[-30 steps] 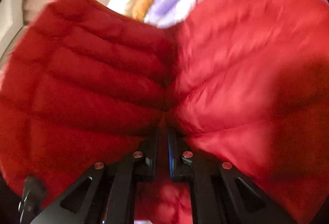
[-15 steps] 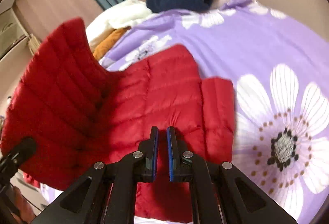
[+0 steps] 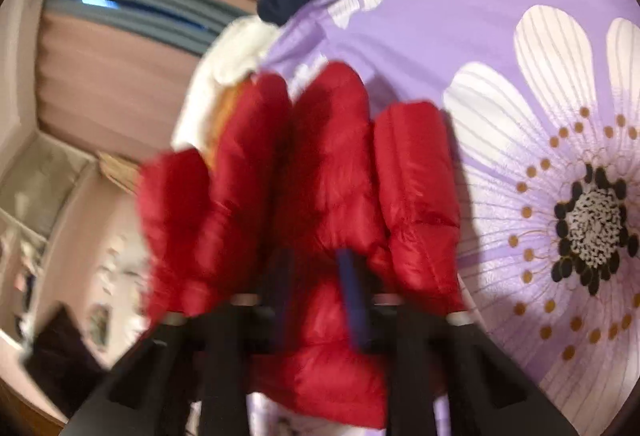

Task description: Fold large clothes

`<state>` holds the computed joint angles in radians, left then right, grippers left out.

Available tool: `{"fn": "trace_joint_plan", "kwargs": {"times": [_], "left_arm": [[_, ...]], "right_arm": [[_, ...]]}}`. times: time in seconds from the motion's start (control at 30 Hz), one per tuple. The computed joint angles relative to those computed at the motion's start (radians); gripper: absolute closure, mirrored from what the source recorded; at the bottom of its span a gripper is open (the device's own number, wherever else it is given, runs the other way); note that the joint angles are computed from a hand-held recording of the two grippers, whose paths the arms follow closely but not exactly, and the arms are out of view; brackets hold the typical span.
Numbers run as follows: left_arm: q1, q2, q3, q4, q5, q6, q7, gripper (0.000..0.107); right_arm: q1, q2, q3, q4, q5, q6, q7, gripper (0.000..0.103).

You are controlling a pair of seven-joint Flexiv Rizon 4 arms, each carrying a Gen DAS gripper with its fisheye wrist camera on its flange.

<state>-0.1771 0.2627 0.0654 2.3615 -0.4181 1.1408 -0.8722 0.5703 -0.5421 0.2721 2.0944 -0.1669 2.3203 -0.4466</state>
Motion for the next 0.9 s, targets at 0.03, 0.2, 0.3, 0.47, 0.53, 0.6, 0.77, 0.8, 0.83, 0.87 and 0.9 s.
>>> {"fn": "trace_joint_plan", "kwargs": {"times": [0.03,0.2,0.3,0.47,0.53,0.6,0.77,0.8,0.83,0.87,0.9], "left_arm": [[-0.003,-0.002,0.001,-0.001,-0.004,0.000,0.005,0.050],[-0.008,-0.008,0.000,0.000,-0.020,0.003,0.019,0.045],[-0.009,-0.002,-0.007,0.012,-0.008,0.015,0.009,0.045],[-0.014,0.004,-0.003,0.017,-0.009,0.015,0.003,0.045],[-0.017,0.004,-0.002,0.016,-0.016,0.014,0.002,0.045],[-0.019,0.002,-0.001,0.014,-0.024,0.012,0.002,0.045],[-0.021,0.000,-0.008,0.013,-0.020,0.018,-0.020,0.044],[-0.022,-0.001,-0.006,0.013,-0.024,0.016,-0.020,0.044],[-0.023,-0.002,-0.005,0.012,-0.028,0.016,-0.019,0.043],[-0.026,0.000,-0.003,0.012,-0.037,0.016,-0.019,0.043],[-0.027,0.004,-0.002,0.015,-0.042,0.014,-0.022,0.043]], "right_arm": [[-0.015,-0.009,0.013,-0.001,-0.008,0.042,0.012,0.043],[-0.067,-0.040,0.029,-0.044,-0.141,0.101,0.073,0.036],[-0.064,-0.026,0.013,-0.092,-0.241,0.007,0.083,0.035],[-0.074,-0.043,0.025,-0.184,-0.345,-0.103,0.076,0.034],[-0.076,-0.043,0.027,-0.186,-0.360,-0.104,0.060,0.034],[-0.066,-0.037,0.018,-0.192,-0.367,-0.120,0.033,0.034],[0.037,0.029,-0.055,-0.174,-0.259,-0.254,-0.111,0.066],[0.052,0.031,-0.063,-0.173,-0.231,-0.257,-0.139,0.073],[0.079,0.039,-0.082,-0.168,-0.190,-0.258,-0.173,0.079],[0.103,0.044,-0.098,-0.165,-0.150,-0.258,-0.204,0.081],[0.114,0.047,-0.101,-0.161,-0.121,-0.251,-0.226,0.084]]}}
